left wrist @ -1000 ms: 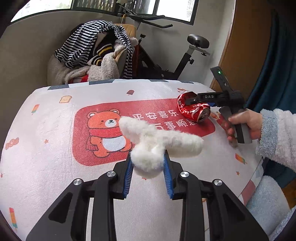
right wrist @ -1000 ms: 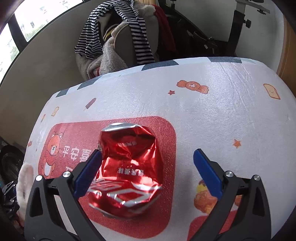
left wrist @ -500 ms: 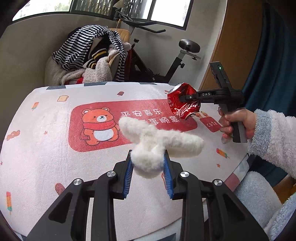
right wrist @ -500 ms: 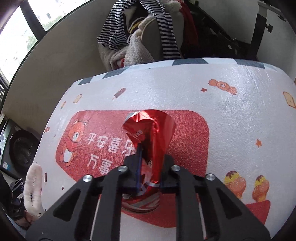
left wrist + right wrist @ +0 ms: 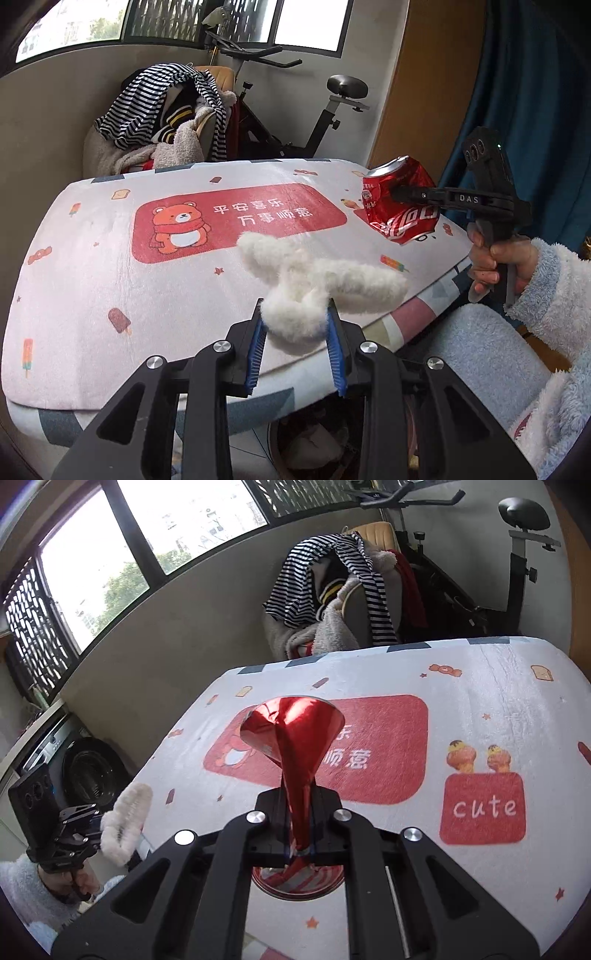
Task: Collect trash
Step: 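Carry the plush and the red can over the bin with both tools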
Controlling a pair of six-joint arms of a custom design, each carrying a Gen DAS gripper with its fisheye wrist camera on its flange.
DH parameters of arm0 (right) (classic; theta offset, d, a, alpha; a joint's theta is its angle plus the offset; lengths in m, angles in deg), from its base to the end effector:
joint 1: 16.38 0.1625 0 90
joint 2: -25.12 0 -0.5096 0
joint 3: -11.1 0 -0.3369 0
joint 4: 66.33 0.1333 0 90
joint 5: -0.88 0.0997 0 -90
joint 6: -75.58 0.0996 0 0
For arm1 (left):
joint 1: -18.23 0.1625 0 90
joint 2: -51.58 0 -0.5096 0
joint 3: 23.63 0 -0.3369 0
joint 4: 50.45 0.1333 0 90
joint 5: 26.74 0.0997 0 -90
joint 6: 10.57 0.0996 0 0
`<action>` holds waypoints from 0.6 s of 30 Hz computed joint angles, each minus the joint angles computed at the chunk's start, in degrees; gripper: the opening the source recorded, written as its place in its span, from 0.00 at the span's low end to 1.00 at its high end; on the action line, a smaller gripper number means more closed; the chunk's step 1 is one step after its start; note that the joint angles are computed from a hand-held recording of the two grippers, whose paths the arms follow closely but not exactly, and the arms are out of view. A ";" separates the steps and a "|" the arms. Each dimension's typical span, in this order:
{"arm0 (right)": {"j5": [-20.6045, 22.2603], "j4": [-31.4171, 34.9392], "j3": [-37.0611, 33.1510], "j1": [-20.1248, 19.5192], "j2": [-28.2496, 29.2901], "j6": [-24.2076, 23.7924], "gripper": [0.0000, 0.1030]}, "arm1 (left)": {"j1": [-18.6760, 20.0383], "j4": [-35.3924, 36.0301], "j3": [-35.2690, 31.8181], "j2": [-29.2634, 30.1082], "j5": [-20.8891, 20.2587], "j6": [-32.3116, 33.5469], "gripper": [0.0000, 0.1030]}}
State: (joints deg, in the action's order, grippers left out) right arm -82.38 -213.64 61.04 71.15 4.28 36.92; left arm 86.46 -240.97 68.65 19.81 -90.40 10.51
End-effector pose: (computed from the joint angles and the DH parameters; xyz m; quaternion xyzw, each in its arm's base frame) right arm 0.1058 -0.9107 0.1399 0.3143 -0.9158 0.2478 0.0321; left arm -0.1070 -0.7464 0.1333 0.2617 0.8802 -0.3344 0.2121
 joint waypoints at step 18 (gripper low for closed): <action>-0.73 -16.74 32.16 -1.51 -10.16 -9.73 0.10 | -2.26 -12.11 15.75 0.99 1.77 -2.71 0.29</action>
State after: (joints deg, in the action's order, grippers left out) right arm -83.11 -230.38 93.20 69.64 -5.88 27.20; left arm 84.19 -253.08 84.40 20.80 -88.63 7.80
